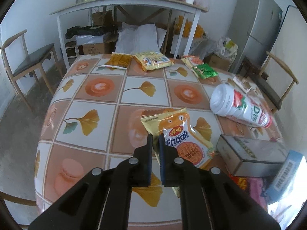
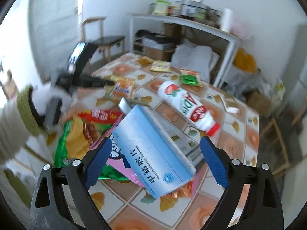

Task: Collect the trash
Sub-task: 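Grasp the yellow Enaak packet with the left tool while the right tool grasps the blue medicine box, then carry the Enaak packet and medicine box to the wastebasket and open both tools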

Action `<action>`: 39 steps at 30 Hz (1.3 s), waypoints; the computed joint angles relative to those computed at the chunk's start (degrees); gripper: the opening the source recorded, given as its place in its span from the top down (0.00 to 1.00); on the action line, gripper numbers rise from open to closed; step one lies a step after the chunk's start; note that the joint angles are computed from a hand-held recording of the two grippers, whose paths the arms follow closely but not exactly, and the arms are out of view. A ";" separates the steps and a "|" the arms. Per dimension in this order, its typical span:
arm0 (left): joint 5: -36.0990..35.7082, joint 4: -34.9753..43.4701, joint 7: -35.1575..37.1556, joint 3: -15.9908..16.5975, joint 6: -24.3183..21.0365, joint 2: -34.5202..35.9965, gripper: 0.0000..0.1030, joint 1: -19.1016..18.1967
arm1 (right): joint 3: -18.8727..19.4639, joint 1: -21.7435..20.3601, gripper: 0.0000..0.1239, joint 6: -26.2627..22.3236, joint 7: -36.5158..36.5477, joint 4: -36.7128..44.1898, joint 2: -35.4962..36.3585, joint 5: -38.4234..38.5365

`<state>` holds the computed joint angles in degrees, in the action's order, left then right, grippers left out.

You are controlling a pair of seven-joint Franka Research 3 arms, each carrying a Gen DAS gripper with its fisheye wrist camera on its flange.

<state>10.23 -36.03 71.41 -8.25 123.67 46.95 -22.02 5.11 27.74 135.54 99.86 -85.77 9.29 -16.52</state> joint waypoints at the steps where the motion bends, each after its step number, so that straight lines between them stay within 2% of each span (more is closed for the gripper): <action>1: -0.09 -1.72 -0.25 -0.10 0.99 -1.02 0.95 0.21 | 0.13 0.30 0.27 -1.12 -1.56 1.01 1.02 -1.09; 7: -0.17 -6.47 -1.10 -0.69 3.28 -3.83 0.95 1.15 | -0.86 3.34 0.24 -4.71 -5.37 2.93 4.07 -9.92; 13: -0.08 -11.35 -1.93 -1.18 5.98 -6.56 0.96 2.14 | -2.24 5.00 0.24 -7.99 -3.83 3.94 5.89 -14.78; 18: 0.06 -13.62 -2.83 -1.48 7.15 -7.78 0.96 2.58 | -2.20 5.35 0.26 -9.07 -4.06 4.27 6.13 -15.40; 23: -0.08 -13.23 -2.85 -1.72 7.26 -7.78 0.96 2.79 | -2.28 5.71 0.37 -10.08 -3.75 5.26 6.73 -15.45; 25: 0.19 -13.48 -2.48 -1.73 7.91 -8.12 0.96 2.73 | -2.37 5.71 0.37 -10.27 -3.06 5.36 6.59 -15.23; 34: 1.14 -14.54 -3.09 -1.30 9.74 -9.69 0.97 2.56 | -1.73 4.90 0.39 -7.26 0.68 2.81 3.76 -13.56; 39: 2.98 -20.17 -5.38 -0.78 13.33 -13.87 0.99 2.95 | -1.18 3.17 0.39 -4.90 3.58 1.02 1.53 -9.99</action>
<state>13.20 -56.20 66.03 -9.03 137.00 33.07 -19.07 3.93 30.91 130.64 103.45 -84.75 10.82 -26.51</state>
